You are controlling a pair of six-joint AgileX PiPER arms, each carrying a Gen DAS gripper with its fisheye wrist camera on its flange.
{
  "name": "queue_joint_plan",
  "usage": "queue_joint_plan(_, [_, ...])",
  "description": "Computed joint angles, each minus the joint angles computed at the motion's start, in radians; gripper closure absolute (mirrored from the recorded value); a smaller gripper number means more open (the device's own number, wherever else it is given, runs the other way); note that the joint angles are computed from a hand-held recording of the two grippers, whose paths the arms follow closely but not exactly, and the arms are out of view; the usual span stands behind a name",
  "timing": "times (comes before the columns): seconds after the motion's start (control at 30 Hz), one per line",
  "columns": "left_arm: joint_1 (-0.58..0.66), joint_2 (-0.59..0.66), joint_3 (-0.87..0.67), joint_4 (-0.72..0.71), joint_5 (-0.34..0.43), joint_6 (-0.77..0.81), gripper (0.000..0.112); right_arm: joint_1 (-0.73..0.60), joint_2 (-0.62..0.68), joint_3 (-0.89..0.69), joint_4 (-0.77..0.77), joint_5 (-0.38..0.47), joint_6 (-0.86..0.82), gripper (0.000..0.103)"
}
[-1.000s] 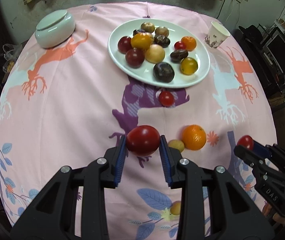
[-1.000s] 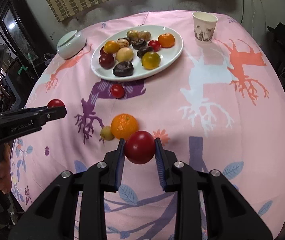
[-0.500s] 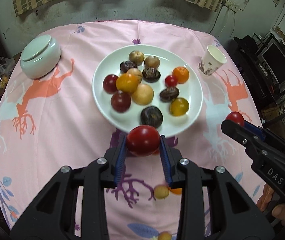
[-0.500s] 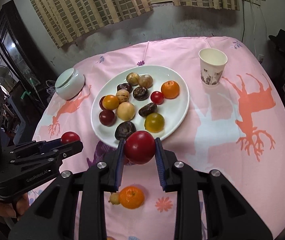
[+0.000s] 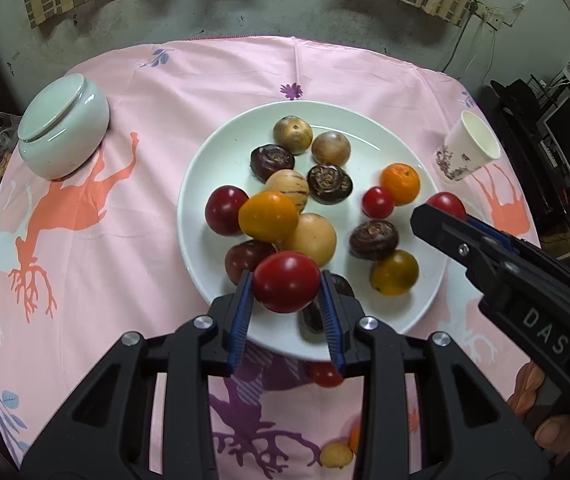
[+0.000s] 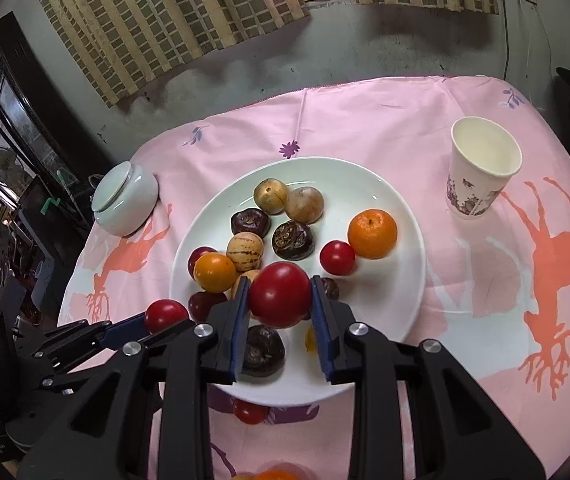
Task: Organize fruits
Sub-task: 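Open both tools over the plate and move back to the fruits, then grasp a small yellow fruit with the left tool while the right tool moves toward the fruits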
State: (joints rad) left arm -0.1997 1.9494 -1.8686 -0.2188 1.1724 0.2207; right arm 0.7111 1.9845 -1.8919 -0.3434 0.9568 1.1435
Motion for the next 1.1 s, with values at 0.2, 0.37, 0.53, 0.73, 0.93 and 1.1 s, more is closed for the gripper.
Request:
queue_joint_plan(0.2, [-0.011,-0.009,0.008,0.073,-0.101,-0.088,0.037,-0.03,0.025,-0.003,0.014,-0.026,0.075,0.069])
queue_joint_plan(0.37, [0.014,-0.014,0.0,0.069,-0.053,-0.098,0.034,-0.017,-0.087,0.189,-0.008,-0.164,0.179,0.034])
queue_joint_plan(0.53, [0.06,-0.109,0.142,0.045,-0.066,-0.066,0.033,0.052,-0.184,0.325,-0.042,-0.144,0.25,0.034])
queue_joint_plan(0.73, [0.151,-0.259,0.401,0.012,-0.072,0.016,0.032,0.183,-0.33,0.578,-0.065,-0.149,0.474,0.034])
queue_joint_plan(0.93, [0.226,-0.384,0.589,0.013,-0.067,0.08,0.031,0.349,-0.408,0.742,-0.03,-0.134,0.692,0.033])
queue_joint_plan(1.1, [0.254,-0.497,0.736,0.03,-0.061,0.154,0.029,0.47,-0.396,0.732,-0.039,-0.103,0.755,0.022])
